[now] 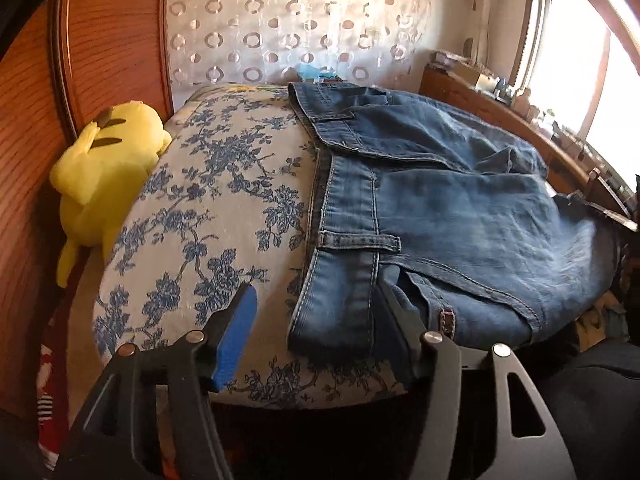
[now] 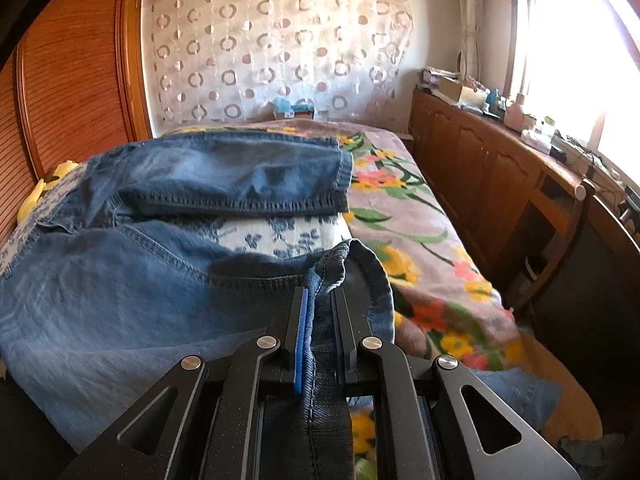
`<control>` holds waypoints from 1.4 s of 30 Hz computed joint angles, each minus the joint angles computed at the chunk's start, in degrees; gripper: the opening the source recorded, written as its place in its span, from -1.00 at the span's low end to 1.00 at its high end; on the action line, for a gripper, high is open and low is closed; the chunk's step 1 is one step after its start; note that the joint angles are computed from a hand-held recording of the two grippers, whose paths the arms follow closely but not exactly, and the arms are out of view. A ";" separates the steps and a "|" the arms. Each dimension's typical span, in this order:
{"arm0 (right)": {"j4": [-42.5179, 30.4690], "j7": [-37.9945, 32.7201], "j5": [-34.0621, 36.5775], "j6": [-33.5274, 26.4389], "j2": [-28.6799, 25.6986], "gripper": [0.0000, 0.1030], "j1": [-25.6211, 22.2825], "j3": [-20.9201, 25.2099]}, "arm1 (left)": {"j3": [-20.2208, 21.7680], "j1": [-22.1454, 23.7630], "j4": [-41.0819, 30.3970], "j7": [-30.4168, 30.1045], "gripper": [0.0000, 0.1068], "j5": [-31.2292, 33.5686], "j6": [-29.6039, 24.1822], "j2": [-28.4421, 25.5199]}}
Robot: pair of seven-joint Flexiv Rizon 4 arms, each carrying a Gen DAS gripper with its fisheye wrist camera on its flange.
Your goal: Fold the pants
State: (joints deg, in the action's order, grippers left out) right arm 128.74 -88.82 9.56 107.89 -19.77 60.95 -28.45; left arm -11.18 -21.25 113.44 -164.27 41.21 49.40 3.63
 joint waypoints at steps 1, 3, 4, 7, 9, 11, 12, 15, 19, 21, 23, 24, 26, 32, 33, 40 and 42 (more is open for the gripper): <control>-0.35 -0.33 -0.11 -0.57 0.27 -0.79 -1.04 1.10 | 0.25 0.05 0.34 0.60 -0.02 -0.53 1.13 -0.06; -1.04 0.81 -0.74 -1.62 -0.24 -0.79 0.54 -0.78 | 0.72 0.19 0.94 2.44 -0.10 -2.46 2.98 -0.53; -1.33 1.30 -1.39 -1.90 -0.35 -0.79 -0.05 -0.45 | 0.73 0.21 0.97 2.83 -0.14 -2.91 3.09 -0.79; -2.25 2.83 -3.36 -2.46 -0.80 -0.79 -1.97 0.86 | 0.76 0.07 0.75 3.42 -0.17 -3.29 3.12 -1.53; -2.54 3.14 -4.54 -2.69 -0.60 -0.79 -3.68 2.30 | 0.92 -0.07 0.71 3.50 -0.21 -3.14 3.09 -1.53; -5.01 4.59 -6.70 -3.29 -2.58 -0.78 -7.16 4.74 | 1.09 -0.10 0.88 2.94 -0.40 -2.85 3.58 -1.40; -5.22 4.88 -7.38 -3.34 -2.69 -0.79 -7.96 5.34 | 0.71 -0.25 0.37 2.27 -0.74 -1.68 2.48 -1.32; -8.12 5.84 -9.55 -2.58 -4.84 -0.79 -13.09 9.75 | 0.39 -0.62 -0.39 1.81 -0.91 -0.63 0.02 -0.87; -8.82 5.32 -9.59 -0.91 -5.17 -0.79 -13.87 10.23 | -0.28 -0.78 -1.04 0.48 -0.91 1.46 -1.57 0.46; -9.14 4.56 -8.91 -0.24 -5.17 -0.79 -13.36 9.62 | -0.80 -0.68 -1.46 -0.20 -0.91 2.82 -2.35 1.61; -9.69 3.67 -8.74 0.04 -4.73 -0.79 -13.97 10.18 | -1.89 -0.56 -2.57 -0.44 -0.91 4.66 -4.67 3.00; -9.99 3.23 -8.64 0.29 -4.51 -0.79 -14.23 10.47 | -2.30 -0.41 -2.96 -0.26 -0.91 5.10 -5.44 3.51; -10.28 1.94 -7.64 1.00 -4.46 -0.79 -12.77 9.40 | -3.16 0.03 -3.82 -0.23 -0.91 6.46 -7.20 4.81; -12.04 -0.54 -6.45 1.09 -4.23 -0.79 -13.41 11.53 | -5.14 2.30 -4.05 -0.32 -0.91 8.21 -10.99 8.55; -12.60 -0.50 -7.33 0.06 -4.82 -0.79 -14.98 13.30 | -5.16 2.60 -3.85 0.08 -0.91 7.58 -10.84 8.35; -14.25 3.68 -15.44 -4.84 -8.33 -0.56 -30.64 28.63 | -4.72 2.87 -3.57 0.62 -0.91 5.83 -8.69 4.53; -12.72 4.49 -17.13 -4.22 -7.94 -0.39 -33.71 30.89 | -4.41 2.39 -3.90 0.79 -0.91 5.79 -8.65 3.78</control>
